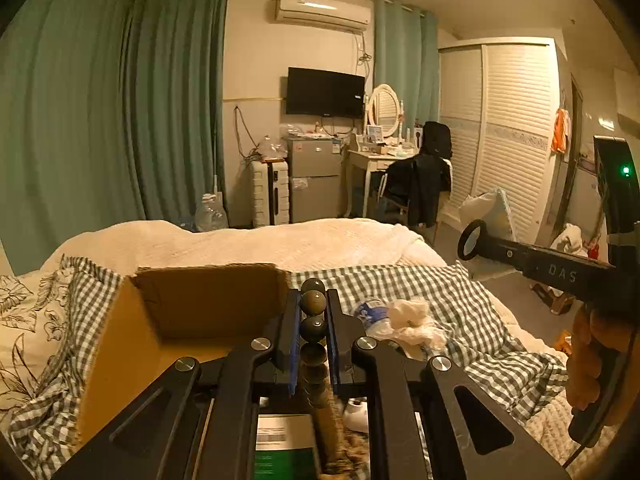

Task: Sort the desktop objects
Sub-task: 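Lift the bracelet and tissue pack and carry them over the cardboard box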

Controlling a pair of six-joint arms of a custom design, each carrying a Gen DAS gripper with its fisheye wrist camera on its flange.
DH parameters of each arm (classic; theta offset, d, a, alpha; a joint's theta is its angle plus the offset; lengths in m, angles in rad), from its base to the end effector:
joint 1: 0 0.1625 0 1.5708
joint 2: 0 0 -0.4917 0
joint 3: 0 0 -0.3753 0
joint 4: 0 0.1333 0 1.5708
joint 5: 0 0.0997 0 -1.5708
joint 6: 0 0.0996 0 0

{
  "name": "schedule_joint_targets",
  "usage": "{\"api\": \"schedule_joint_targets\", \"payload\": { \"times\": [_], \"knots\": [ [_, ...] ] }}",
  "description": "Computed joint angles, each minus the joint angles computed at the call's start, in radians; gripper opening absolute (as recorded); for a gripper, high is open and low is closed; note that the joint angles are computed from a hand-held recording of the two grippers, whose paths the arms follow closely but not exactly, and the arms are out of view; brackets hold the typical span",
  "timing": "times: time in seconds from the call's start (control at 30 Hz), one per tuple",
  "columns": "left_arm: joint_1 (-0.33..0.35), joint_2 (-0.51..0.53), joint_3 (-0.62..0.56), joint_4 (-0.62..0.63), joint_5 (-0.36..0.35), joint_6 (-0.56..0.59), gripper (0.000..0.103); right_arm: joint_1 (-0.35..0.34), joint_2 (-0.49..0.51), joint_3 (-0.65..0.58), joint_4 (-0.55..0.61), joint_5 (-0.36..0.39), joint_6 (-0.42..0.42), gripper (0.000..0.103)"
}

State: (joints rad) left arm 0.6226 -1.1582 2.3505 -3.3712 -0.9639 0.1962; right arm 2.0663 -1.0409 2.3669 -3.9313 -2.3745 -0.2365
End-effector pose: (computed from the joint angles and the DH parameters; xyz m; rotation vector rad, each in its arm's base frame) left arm -0.2664 -0.4253 0.2540 1.1936 2.3251 -1.0582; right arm 0.2681 -0.3665 0.2730 0.2836 -2.1902 1.3288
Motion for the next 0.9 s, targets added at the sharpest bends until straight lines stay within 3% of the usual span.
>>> {"api": "schedule_joint_targets", "payload": {
  "times": [0.4,0.57,0.67,0.9],
  "knots": [
    [0.054,-0.062,-0.029,0.029,0.004,0.04,0.011,0.053,0.065,-0.076,0.08,-0.042,0.028,0.02],
    [0.059,-0.068,-0.033,0.022,0.039,0.067,0.011,0.076,0.083,-0.118,0.18,-0.027,0.078,0.02],
    [0.072,-0.073,-0.043,0.046,0.024,0.062,0.011,0.085,0.086,-0.148,0.247,-0.009,0.123,0.02],
    [0.091,-0.086,-0.059,0.066,0.028,0.059,0.011,0.122,0.152,-0.205,0.23,-0.002,0.055,0.02]
  ]
}}
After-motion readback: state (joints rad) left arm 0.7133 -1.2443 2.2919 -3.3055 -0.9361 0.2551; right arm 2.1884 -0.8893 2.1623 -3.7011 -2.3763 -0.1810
